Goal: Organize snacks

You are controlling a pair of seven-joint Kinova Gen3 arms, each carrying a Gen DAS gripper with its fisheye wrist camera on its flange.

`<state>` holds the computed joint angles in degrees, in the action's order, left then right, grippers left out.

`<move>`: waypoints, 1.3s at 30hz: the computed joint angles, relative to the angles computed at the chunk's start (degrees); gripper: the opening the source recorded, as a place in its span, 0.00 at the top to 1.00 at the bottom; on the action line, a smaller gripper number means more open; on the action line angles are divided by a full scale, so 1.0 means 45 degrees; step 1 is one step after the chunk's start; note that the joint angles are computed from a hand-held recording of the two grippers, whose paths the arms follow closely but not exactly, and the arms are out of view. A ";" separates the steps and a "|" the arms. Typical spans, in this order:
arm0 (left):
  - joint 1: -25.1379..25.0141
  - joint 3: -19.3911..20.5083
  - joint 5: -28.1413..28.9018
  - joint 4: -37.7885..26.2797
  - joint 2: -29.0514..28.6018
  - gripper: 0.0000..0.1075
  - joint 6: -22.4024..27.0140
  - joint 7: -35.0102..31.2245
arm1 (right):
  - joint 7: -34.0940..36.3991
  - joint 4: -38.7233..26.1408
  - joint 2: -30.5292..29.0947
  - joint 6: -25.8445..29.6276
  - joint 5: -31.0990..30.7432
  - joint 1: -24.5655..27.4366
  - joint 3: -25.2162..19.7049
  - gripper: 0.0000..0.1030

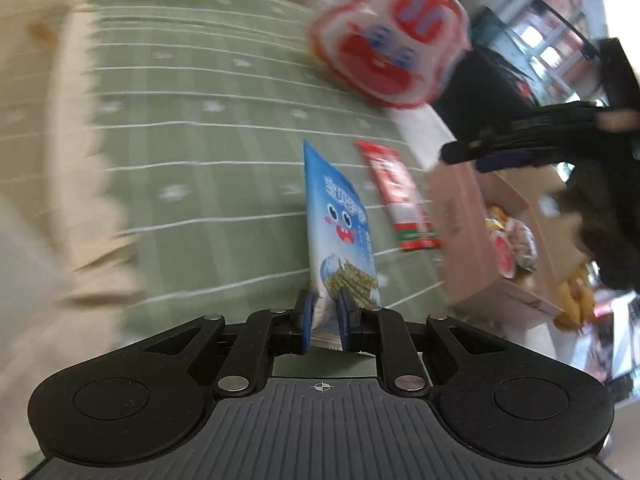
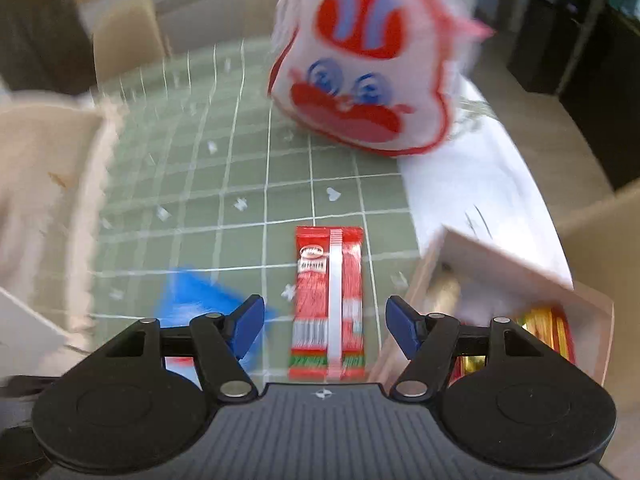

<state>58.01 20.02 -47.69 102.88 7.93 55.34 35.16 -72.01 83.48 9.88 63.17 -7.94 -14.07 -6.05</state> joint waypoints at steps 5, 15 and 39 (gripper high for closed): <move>0.0949 0.0633 -0.0051 0.0344 -0.0418 0.84 0.1884 0.2251 | -0.1730 -0.1874 0.2361 0.1126 0.1866 -0.1435 0.0086 0.41; 0.1145 0.1077 0.0000 0.0697 -0.0451 0.83 0.1998 0.3307 | -0.2038 -0.1646 0.2922 0.0527 0.1266 -0.1110 -0.0072 0.53; -0.0525 0.1034 0.2645 0.0000 -0.0095 0.81 -0.2285 -0.5215 | 0.1084 0.6793 -0.5324 0.1924 -0.2386 0.2993 0.2558 0.49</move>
<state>55.65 24.67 -35.79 102.88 7.50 45.06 11.69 -67.13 114.05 -14.07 71.83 -18.68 -0.61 5.46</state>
